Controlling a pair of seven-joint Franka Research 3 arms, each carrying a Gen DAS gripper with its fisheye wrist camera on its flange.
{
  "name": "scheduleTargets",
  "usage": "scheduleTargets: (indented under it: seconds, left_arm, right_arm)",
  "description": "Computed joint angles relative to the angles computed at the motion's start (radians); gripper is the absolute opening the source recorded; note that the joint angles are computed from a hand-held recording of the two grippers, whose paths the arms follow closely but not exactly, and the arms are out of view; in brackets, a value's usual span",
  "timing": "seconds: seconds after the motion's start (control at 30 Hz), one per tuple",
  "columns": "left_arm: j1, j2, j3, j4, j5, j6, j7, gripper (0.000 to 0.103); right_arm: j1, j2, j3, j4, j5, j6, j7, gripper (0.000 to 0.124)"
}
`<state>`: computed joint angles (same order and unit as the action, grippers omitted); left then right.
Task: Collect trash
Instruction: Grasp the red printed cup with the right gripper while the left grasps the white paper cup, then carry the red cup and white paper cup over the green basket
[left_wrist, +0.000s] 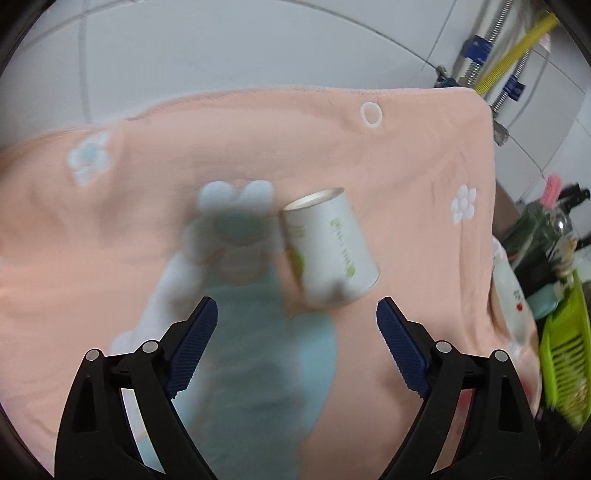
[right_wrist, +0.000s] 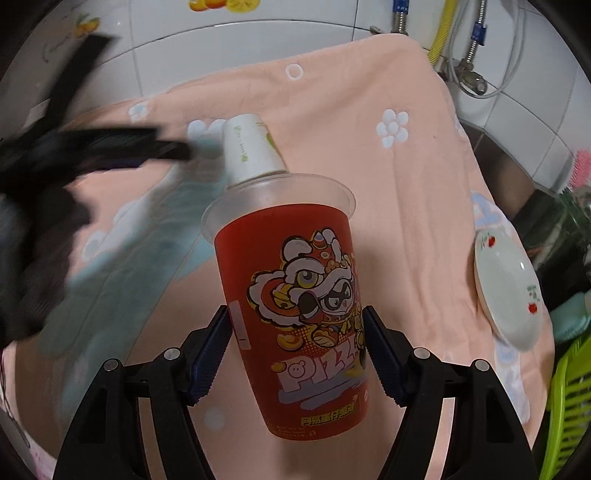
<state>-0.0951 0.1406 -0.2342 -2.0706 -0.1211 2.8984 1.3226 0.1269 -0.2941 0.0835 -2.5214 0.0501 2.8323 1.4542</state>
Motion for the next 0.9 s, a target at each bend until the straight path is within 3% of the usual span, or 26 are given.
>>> scheduleTargets:
  seconds: [0.27,0.57,0.7,0.9]
  left_arm:
    - [-0.045,0.117,0.025,0.135,0.145,-0.013,-0.155,0.089]
    - [-0.062,0.237,0.035,0.291,0.241,-0.099,-0.261,0.089]
    - [-0.006,0.259,-0.031,0.303,0.171,-0.095,-0.188,0.067]
    - [-0.023,0.192,-0.013,0.203,0.187,-0.030,-0.174,0.065]
  right_arm:
    - [0.001,-0.154,-0.008,-0.163,0.031,-0.005,-0.023,0.068]
    - [-0.019,-0.281,-0.014,-0.264,0.079,-0.035,-0.021,0.068]
    - [-0.030,-0.332,-0.013,-0.294,0.088,-0.060,-0.017,0.068]
    - [-0.037,-0.406,-0.010,-0.340,0.102,-0.086,0.000,0.068]
